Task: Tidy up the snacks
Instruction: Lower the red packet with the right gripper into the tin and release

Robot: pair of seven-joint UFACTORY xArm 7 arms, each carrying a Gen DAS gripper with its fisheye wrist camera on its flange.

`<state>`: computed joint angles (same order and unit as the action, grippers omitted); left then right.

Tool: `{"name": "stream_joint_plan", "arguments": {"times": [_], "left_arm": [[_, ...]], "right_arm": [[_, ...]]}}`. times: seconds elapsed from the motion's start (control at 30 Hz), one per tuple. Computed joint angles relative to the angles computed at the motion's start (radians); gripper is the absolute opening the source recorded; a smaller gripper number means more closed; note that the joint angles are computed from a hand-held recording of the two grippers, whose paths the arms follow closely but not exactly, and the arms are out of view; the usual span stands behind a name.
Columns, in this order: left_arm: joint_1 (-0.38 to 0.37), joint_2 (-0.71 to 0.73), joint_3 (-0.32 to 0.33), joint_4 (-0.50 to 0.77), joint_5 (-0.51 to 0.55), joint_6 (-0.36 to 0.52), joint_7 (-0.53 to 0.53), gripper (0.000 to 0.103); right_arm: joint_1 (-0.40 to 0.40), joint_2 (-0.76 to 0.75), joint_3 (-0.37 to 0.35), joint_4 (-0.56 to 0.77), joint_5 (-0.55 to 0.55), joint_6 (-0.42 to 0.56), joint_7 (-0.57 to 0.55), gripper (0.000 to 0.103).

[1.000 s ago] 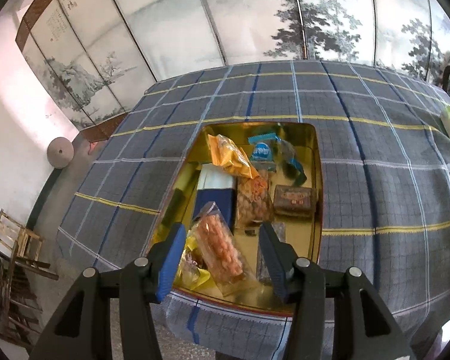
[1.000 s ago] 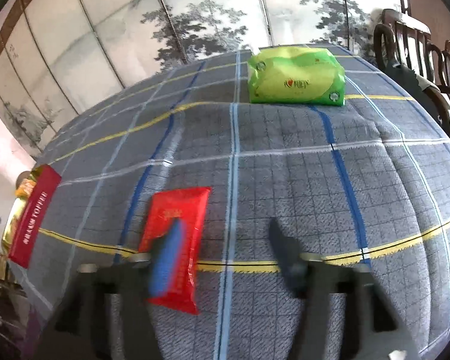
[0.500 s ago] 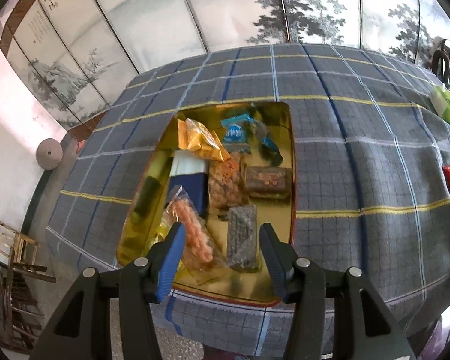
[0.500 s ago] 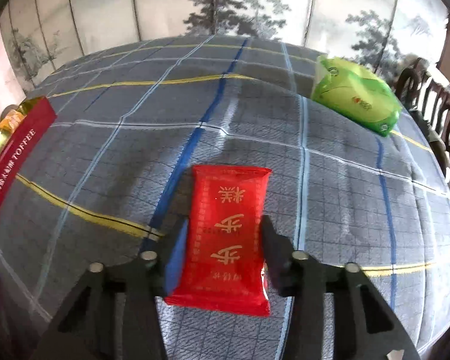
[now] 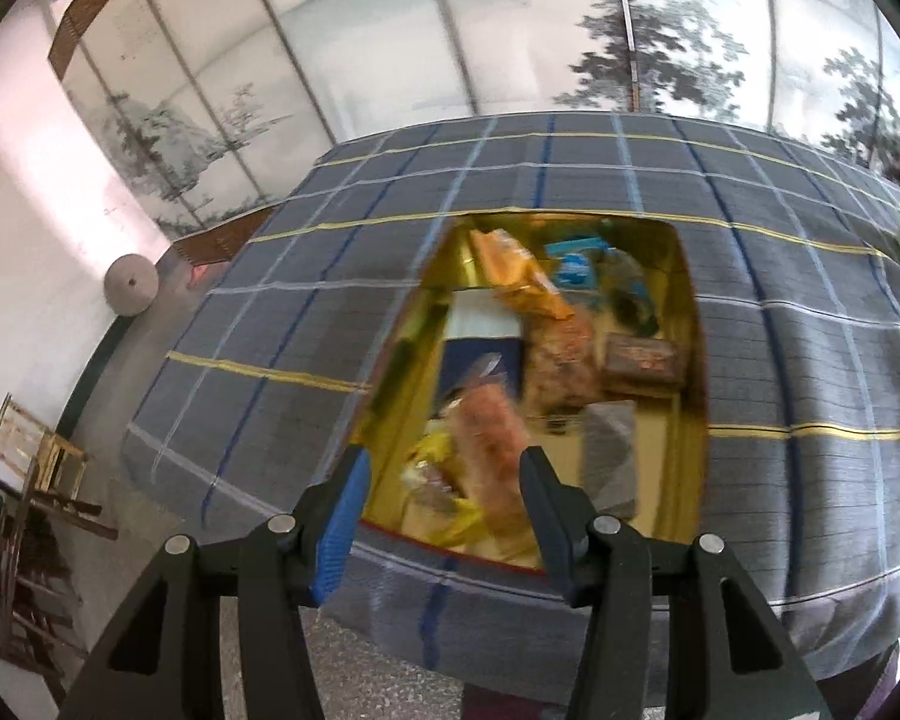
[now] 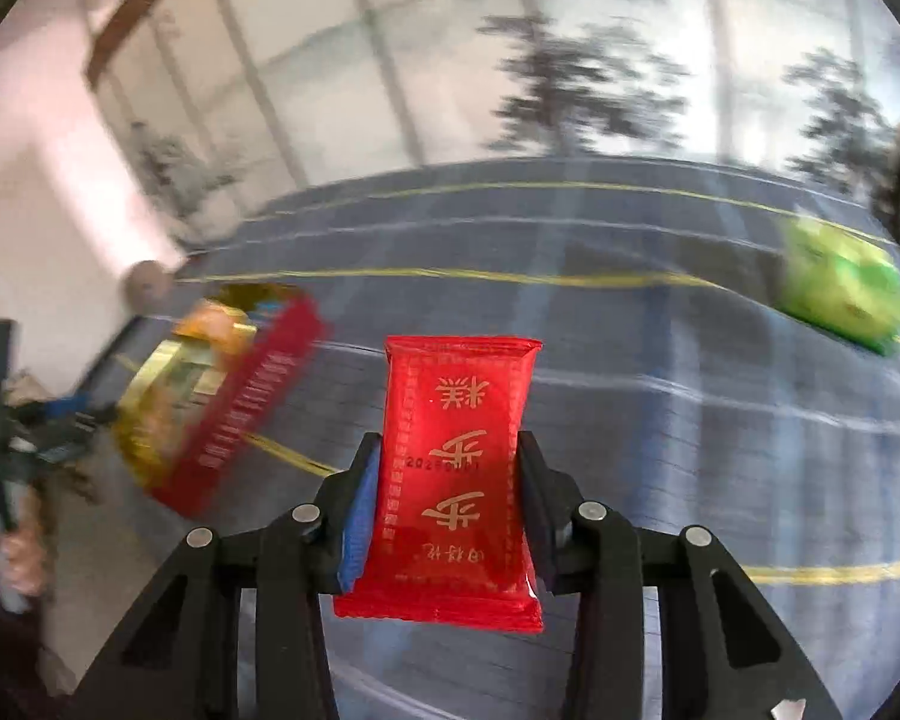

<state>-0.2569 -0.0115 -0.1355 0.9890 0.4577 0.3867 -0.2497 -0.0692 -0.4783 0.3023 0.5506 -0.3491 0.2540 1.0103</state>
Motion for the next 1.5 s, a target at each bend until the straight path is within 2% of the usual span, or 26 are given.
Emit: {"name": "stream_joint_plan", "arguments": {"times": [0.07, 0.13, 0.27, 0.37, 0.47, 0.53, 0.6, 0.73, 0.87, 1.03, 1.37, 1.5], "left_arm": [[0.007, -0.004, 0.007, -0.009, -0.015, -0.001, 0.013, 0.053], [0.014, 0.000, 0.012, -0.008, -0.024, 0.004, 0.021, 0.053], [0.029, -0.008, 0.022, -0.024, -0.065, -0.013, 0.055, 0.053], [0.042, -0.007, 0.029, -0.027, -0.118, -0.021, 0.097, 0.053], [0.052, 0.003, 0.036, -0.019, -0.165, -0.014, 0.137, 0.053], [0.057, 0.011, 0.038, -0.012, -0.171, -0.013, 0.141, 0.053], [0.062, 0.017, 0.041, -0.009, -0.171, -0.019, 0.147, 0.053], [0.068, 0.030, 0.045, 0.001, -0.202, -0.032, 0.178, 0.053], [0.070, 0.038, 0.048, 0.005, -0.218, -0.047, 0.194, 0.053], [0.072, 0.053, 0.049, 0.013, -0.262, -0.058, 0.233, 0.053], [0.072, 0.070, 0.052, 0.023, -0.303, -0.062, 0.270, 0.053], [0.071, 0.069, 0.053, 0.023, -0.303, -0.061, 0.272, 0.053]], "right_arm": [[0.012, 0.086, 0.020, 0.078, -0.002, -0.047, -0.001, 0.039], [0.049, 0.218, 0.006, 0.185, 0.007, -0.105, -0.036, 0.039], [0.126, 0.420, -0.018, 0.369, 0.001, -0.129, -0.071, 0.039], [0.180, 0.562, -0.026, 0.509, 0.069, -0.115, -0.156, 0.039], [0.228, 0.687, -0.042, 0.637, 0.107, -0.090, -0.191, 0.039], [0.256, 0.735, -0.058, 0.687, 0.136, -0.081, -0.208, 0.039], [0.309, 0.777, -0.106, 0.738, 0.127, -0.056, -0.198, 0.039], [0.356, 0.850, -0.147, 0.825, 0.182, -0.016, -0.242, 0.039], [0.386, 0.866, -0.180, 0.846, 0.243, 0.004, -0.291, 0.039], [0.427, 0.890, -0.223, 0.880, 0.256, 0.030, -0.302, 0.040], [0.476, 0.886, -0.282, 0.885, 0.208, 0.032, -0.248, 0.042], [0.481, 0.859, -0.294, 0.847, 0.181, -0.008, -0.207, 0.042]]}}
